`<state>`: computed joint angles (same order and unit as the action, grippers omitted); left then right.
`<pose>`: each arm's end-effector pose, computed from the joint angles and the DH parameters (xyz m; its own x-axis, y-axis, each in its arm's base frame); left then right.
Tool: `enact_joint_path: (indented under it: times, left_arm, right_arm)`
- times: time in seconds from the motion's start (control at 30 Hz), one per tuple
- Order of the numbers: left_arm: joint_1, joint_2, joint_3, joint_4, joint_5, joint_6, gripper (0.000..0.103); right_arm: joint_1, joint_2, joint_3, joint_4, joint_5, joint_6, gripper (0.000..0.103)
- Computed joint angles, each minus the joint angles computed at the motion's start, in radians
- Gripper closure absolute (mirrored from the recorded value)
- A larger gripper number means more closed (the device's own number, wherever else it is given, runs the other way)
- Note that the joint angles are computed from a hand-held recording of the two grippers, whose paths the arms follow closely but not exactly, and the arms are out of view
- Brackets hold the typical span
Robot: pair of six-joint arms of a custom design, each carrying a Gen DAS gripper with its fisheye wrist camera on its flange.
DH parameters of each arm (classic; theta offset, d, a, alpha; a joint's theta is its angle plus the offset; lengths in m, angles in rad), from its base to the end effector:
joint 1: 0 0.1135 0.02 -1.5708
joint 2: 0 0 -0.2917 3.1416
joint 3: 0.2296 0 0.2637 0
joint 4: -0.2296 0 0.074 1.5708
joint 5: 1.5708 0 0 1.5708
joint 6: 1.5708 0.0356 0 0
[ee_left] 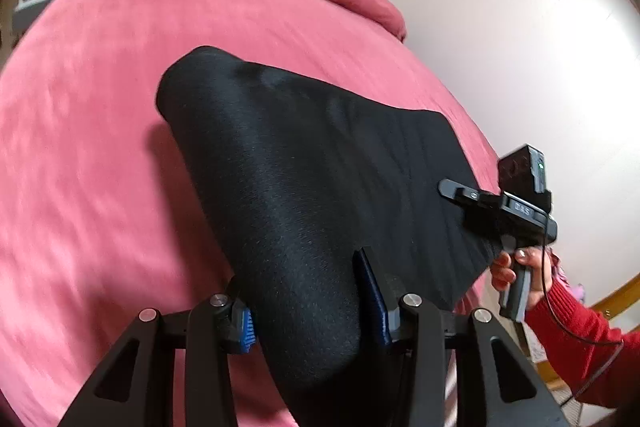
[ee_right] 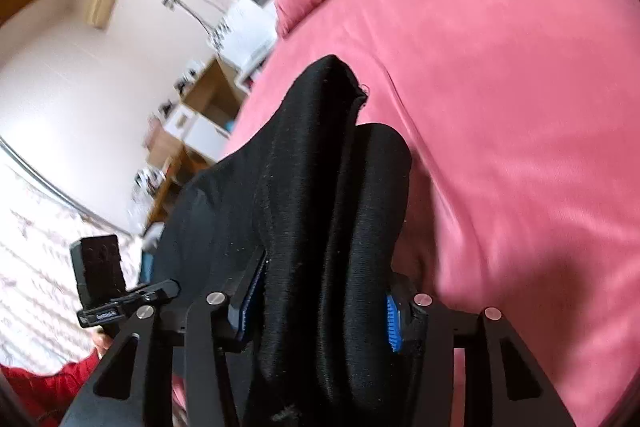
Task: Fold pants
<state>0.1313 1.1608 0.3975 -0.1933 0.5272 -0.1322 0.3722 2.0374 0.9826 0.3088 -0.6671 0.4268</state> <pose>0.1918 0.0073 0.1613 -0.8261 -0.2240 -0.5171 0.0660 0.8728 -0.4835 0.3693 0.1678 0.1111 -0.8690 0.0099 -0.4947 -0.3837 0.6179 0.6863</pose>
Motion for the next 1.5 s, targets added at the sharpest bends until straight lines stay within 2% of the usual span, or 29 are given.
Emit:
enact_joint_path:
  times: [0.2, 0.37, 0.5, 0.57, 0.63, 0.67, 0.8, 0.87, 1.0, 1.1, 1.17, 1.23, 1.3, 1.37, 1.43, 1.5]
  left_arm:
    - [0.101, 0.202, 0.183, 0.063, 0.010, 0.038, 0.059]
    - [0.150, 0.392, 0.316, 0.098, -0.049, 0.064, 0.058]
    - [0.155, 0.528, 0.346, 0.163, -0.098, 0.081, 0.053]
    - [0.169, 0.559, 0.307, 0.247, -0.079, 0.068, 0.043]
    - [0.174, 0.547, 0.228, 0.349, -0.078, 0.039, 0.036]
    - [0.175, 0.552, 0.191, 0.407, -0.079, 0.018, 0.033]
    - [0.249, 0.524, 0.037, 0.569, -0.021, -0.056, 0.031]
    - [0.261, 0.491, -0.032, 0.631, -0.029, -0.078, 0.031]
    - [0.223, 0.350, -0.181, 0.689, -0.135, -0.096, 0.031]
    - [0.197, 0.236, -0.246, 0.654, -0.197, -0.112, 0.031]
    - [0.174, 0.145, -0.294, 0.621, -0.257, -0.124, 0.031]
    - [0.106, 0.045, -0.333, 0.566, -0.352, -0.149, 0.031]
    - [-0.037, 0.013, -0.331, 0.487, -0.514, -0.182, 0.031]
    - [-0.191, 0.026, -0.333, 0.456, -0.676, -0.236, 0.031]
    - [-0.365, 0.074, -0.335, 0.431, -0.849, -0.340, 0.031]
    - [-0.493, 0.222, -0.296, 0.461, -0.943, -0.447, 0.031]
  right_arm:
    - [0.013, 0.125, 0.223, 0.049, 0.014, 0.123, 0.054]
    - [0.041, 0.269, 0.473, -0.083, 0.045, 0.122, 0.054]
    - [0.039, 0.363, 0.587, -0.142, 0.077, 0.128, 0.053]
    - [0.031, 0.381, 0.575, -0.097, 0.068, 0.150, 0.049]
    - [0.025, 0.377, 0.539, -0.074, 0.085, 0.123, 0.040]
    - [0.022, 0.374, 0.521, -0.051, 0.085, 0.117, 0.040]
    - [0.013, 0.345, 0.470, -0.016, 0.109, 0.116, 0.034]
    - [0.001, 0.323, 0.423, 0.013, 0.120, 0.129, 0.033]
    - [-0.001, 0.259, 0.313, 0.062, 0.169, 0.162, 0.029]
    - [0.005, 0.163, 0.163, 0.110, 0.307, 0.220, 0.019]
    - [0.021, 0.099, 0.077, 0.108, 0.421, 0.211, 0.014]
    - [0.049, 0.039, 0.012, 0.067, 0.531, 0.169, 0.001]
    - [0.085, -0.008, -0.056, 0.066, 0.608, 0.137, 0.000]
    - [0.138, -0.054, -0.123, 0.071, 0.688, 0.114, 0.000]
    - [0.202, -0.090, -0.184, 0.090, 0.777, 0.093, 0.000]
    - [0.275, -0.108, -0.210, 0.075, 0.871, 0.098, 0.000]
